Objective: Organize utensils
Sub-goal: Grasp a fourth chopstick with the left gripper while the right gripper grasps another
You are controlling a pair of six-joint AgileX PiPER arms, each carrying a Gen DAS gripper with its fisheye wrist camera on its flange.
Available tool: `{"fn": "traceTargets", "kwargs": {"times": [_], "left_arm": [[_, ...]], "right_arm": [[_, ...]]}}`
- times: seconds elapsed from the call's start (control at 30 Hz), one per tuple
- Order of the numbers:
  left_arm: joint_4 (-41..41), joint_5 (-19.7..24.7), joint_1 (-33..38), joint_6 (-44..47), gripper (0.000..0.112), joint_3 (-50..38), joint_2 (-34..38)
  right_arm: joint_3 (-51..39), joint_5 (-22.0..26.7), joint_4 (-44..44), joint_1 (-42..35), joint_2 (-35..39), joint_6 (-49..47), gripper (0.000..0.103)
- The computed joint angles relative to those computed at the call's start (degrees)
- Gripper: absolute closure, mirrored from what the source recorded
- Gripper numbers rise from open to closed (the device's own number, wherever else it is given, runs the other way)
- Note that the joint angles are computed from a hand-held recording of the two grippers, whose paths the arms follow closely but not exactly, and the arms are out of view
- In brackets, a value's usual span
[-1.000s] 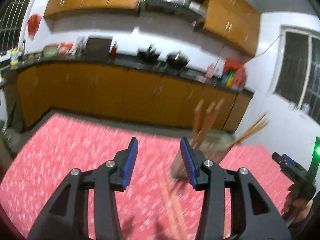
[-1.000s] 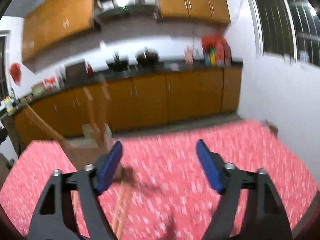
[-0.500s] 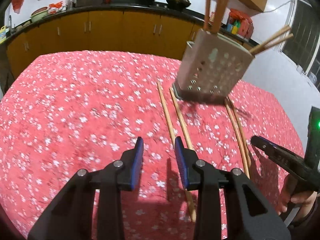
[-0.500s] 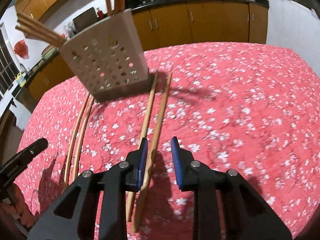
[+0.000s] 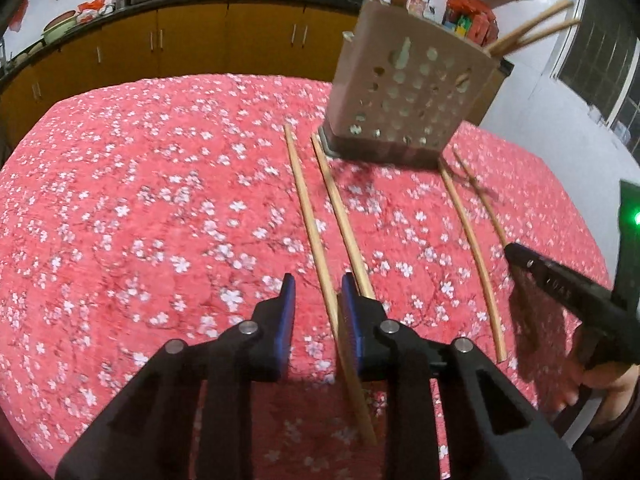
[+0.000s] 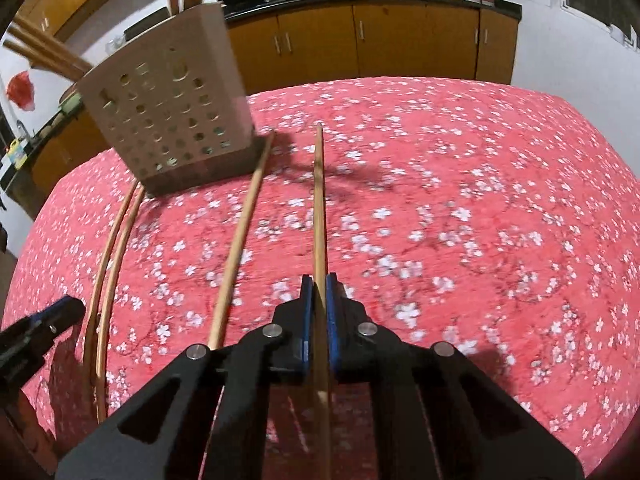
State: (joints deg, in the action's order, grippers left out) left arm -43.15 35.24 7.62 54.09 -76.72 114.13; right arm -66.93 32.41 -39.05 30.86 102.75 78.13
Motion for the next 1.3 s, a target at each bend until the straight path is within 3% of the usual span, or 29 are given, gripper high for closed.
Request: {"fn": "traceTargets", "kwargs": {"times": [0.17, 0.27, 0.53, 0.67, 0.8, 1.3], "left_arm": [[2.71, -4.46, -2.31, -1.67, 0.102, 1.44, -0.18], [4.15, -5.29, -2.45, -3.05, 0.104, 0.20, 0.55], [11.31, -4.11, 0.92, -11.09, 0.104, -10.79, 7.11], [10.32, -3.11, 2.05, -10.00, 0.104, -13.80, 9.05], [9.66, -4.22, 1.74, -8.99, 0.103, -13.38, 8.97], [4.91, -0.63, 5.03, -4.65, 0.103, -13.44, 8.61]], "right_arm": [[0.36, -0.07, -0.86, 0.23, -0.17, 0.40, 0.095], [-0.34, -0.50, -0.39, 0.07, 0.42, -0.74, 0.096], [-3.70, -0.18, -0.90, -0.80, 3.08, -2.14, 0.096], [-5.89, 0.34, -1.16, -1.41, 4.83, -3.66, 0.095], [-6.03, -0.65, -0.39, -2.33, 5.06, -4.58, 0.095], [-6.24, 0.47, -0.77, -1.62, 5.02, -4.29, 0.094]]}}
